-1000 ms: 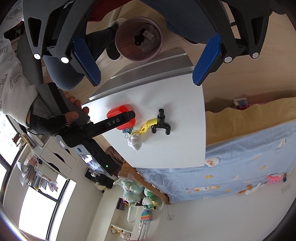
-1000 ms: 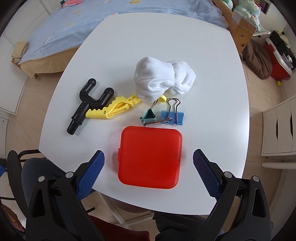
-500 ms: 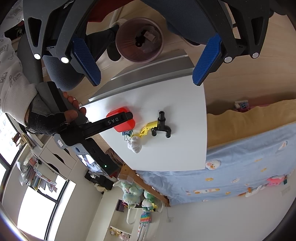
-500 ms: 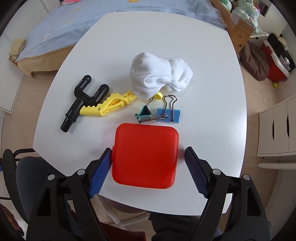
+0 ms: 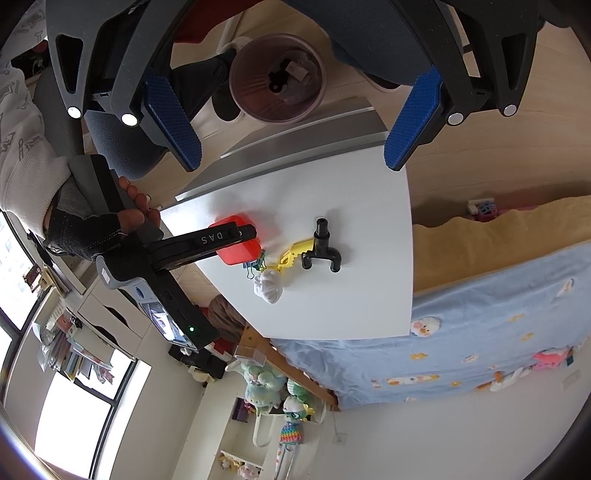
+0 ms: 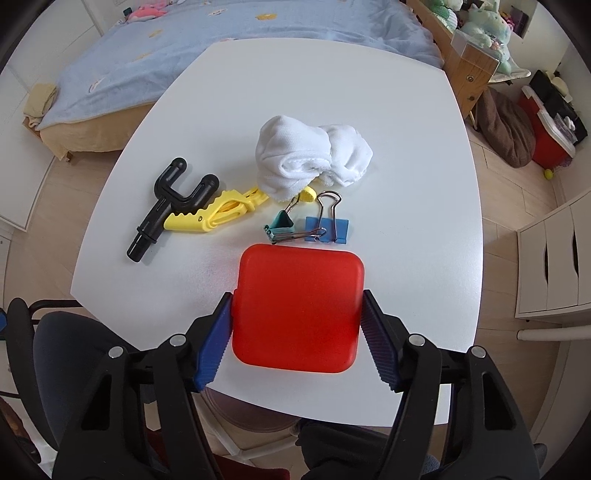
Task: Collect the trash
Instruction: 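Close the right tool on the red box and lift it off the table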
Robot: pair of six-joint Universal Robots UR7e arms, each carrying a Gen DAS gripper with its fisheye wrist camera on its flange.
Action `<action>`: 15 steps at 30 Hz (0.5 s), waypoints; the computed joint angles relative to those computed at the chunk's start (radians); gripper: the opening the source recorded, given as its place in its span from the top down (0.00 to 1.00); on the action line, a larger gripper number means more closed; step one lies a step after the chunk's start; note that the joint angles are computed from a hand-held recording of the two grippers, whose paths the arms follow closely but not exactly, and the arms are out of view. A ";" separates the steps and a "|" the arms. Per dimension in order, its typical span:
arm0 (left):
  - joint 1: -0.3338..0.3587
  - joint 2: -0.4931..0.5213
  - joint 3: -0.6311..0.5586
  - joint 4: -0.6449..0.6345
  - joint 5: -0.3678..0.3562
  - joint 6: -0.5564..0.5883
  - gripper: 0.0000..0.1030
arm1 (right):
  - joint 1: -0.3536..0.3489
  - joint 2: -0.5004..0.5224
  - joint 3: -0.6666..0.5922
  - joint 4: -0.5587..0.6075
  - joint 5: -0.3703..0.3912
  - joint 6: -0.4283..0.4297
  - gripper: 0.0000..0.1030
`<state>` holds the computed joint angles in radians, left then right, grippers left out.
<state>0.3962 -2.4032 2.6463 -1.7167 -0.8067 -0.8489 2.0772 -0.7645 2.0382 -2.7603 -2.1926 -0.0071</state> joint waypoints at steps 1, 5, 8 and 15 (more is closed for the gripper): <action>0.002 0.001 -0.002 -0.001 0.001 0.004 0.07 | 0.001 -0.007 0.007 -0.009 0.004 -0.002 0.36; 0.016 0.028 -0.006 -0.039 0.010 0.036 0.07 | 0.004 -0.045 0.044 -0.048 0.022 -0.010 0.36; 0.039 0.065 -0.011 -0.097 0.017 0.074 0.07 | 0.006 -0.081 0.075 -0.072 0.037 -0.012 0.36; 0.112 0.188 -0.028 -0.269 0.026 0.198 0.07 | 0.020 -0.148 0.139 -0.108 0.061 -0.008 0.35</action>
